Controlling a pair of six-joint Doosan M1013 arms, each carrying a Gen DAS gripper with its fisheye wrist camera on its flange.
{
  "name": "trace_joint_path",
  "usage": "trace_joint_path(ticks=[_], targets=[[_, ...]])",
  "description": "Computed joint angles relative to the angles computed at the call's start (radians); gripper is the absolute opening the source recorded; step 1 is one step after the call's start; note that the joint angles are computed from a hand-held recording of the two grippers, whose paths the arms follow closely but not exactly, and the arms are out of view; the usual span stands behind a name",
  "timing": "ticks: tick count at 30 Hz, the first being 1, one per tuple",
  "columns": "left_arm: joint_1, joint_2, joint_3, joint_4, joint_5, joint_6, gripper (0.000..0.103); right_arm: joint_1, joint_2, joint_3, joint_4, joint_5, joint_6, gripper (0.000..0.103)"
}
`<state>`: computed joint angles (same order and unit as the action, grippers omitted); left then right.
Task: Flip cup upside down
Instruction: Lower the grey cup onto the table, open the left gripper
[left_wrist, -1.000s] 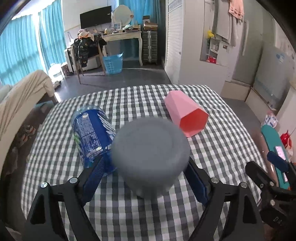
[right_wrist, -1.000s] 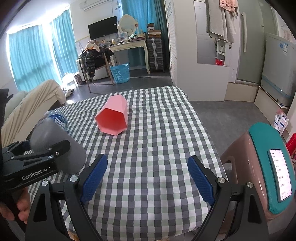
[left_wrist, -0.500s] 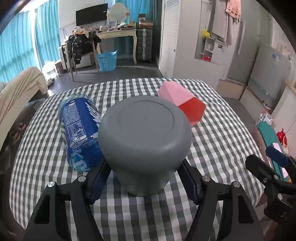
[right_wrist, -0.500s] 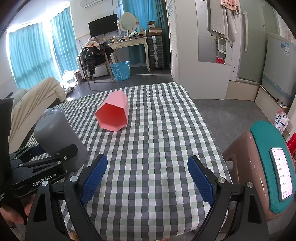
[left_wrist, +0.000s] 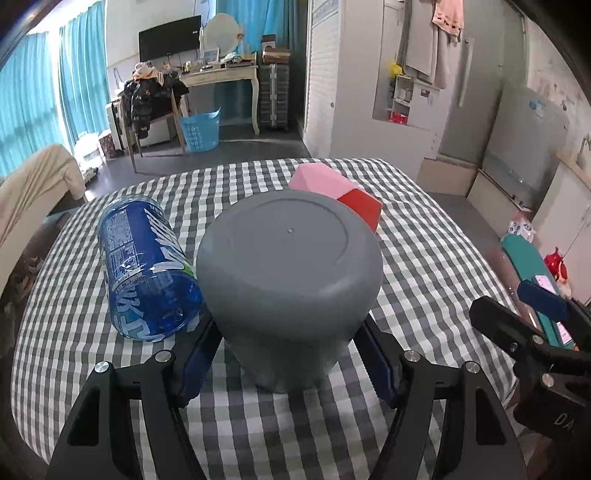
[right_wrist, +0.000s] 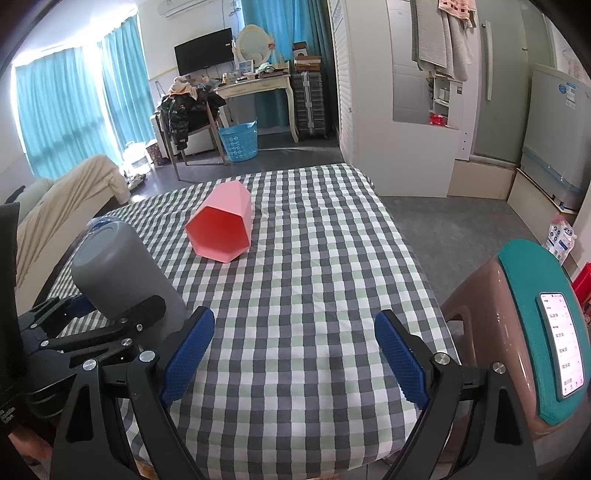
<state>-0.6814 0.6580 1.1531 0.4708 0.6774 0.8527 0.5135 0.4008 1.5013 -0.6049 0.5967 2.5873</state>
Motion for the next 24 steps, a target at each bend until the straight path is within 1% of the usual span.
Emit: trace_joint_path(ticks=[1,3,8,11,15,19,21,24], targets=[[0.001,0.001,-0.002,-0.017,0.003,0.034,0.081,0.0,-0.001,0.002,0.0,-0.001,0.0,0.089],[-0.002,0.0,0.0,-0.022,0.006,0.049,0.084,0.001,-0.002,0.002,-0.003,0.001,-0.001,0.089],[-0.01,0.0,-0.001,0.031,0.021,-0.003,0.085,0.003,-0.007,0.006,-0.012,0.002,0.005,0.089],[-0.008,-0.017,0.016,0.054,-0.006,-0.036,0.085,0.008,-0.013,0.008,-0.035,0.007,0.023,0.089],[-0.009,-0.04,0.033,0.134,-0.043,-0.099,0.085,0.017,-0.024,0.014,-0.074,0.006,0.056,0.089],[-0.01,-0.066,0.052,0.205,-0.098,-0.155,0.085,0.039,-0.051,0.036,-0.191,-0.015,0.139,0.089],[-0.011,-0.073,0.052,0.211,-0.111,-0.15,0.085,0.049,-0.062,0.045,-0.235,-0.024,0.168,0.089],[-0.015,-0.103,0.085,0.26,-0.151,-0.194,0.085,0.064,-0.075,0.052,-0.283,-0.011,0.202,0.089]])
